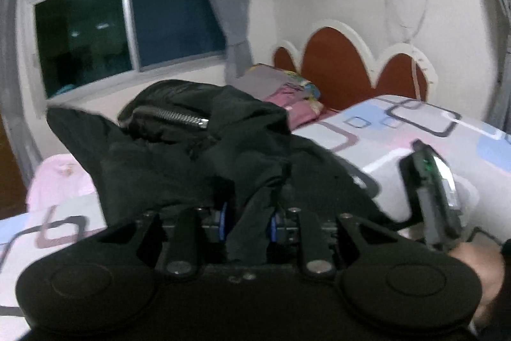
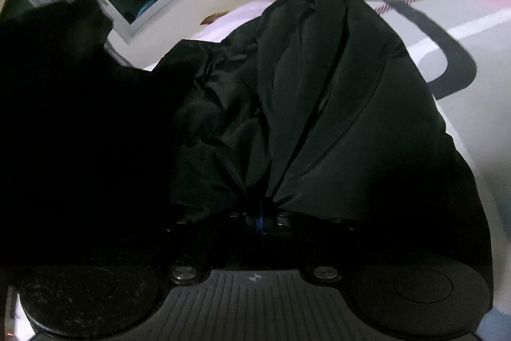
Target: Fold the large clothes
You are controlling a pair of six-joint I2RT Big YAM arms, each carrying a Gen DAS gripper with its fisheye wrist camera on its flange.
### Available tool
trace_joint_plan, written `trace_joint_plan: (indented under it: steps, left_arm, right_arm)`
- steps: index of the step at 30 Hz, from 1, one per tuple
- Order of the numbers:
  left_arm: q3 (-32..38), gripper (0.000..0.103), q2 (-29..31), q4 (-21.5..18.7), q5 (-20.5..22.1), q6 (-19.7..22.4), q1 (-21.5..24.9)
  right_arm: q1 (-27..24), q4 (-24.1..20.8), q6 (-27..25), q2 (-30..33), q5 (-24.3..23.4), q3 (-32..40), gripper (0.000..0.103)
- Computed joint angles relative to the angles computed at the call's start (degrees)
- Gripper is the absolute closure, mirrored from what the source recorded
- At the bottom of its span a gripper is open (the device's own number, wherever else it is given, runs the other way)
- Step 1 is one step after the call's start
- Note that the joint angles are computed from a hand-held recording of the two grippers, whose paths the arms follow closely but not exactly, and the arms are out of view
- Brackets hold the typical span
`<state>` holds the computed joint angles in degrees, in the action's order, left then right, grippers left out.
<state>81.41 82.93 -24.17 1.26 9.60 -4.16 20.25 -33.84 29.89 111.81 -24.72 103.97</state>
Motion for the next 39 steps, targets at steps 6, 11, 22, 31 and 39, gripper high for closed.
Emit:
trace_joint_plan:
  steps: [6,11,22,31,39]
  left_arm:
    - [3.47,0.082,4.59,-1.71,2.80,-2.88,-4.49]
    - [5.52,0.082,9.05,-2.89,5.42,-7.65,-7.29]
    - [6.59,0.082,11.52,-4.87,3.26,-12.11,-9.40]
    - [9.28,0.082,12.81,-6.64,-1.81,-13.67,-11.92]
    - [9.60,0.081,11.56,-8.76,-0.27,-15.65,-11.79]
  right_arm:
    - [-5.01,8.54,4.33,-7.67,-0.96,-9.12,0.101]
    - [-9.04,7.10,2.14,-10.89,-1.12,-10.67,0.101]
    - [-11.78,11.85,5.54,-18.22,-3.44,-18.40,0.034]
    - [-10.50,7.64,3.12,-12.92,-8.92,-12.69,0.060]
    - [-10.09,4.66,0.89,-9.82,-4.20,-10.26,0.090]
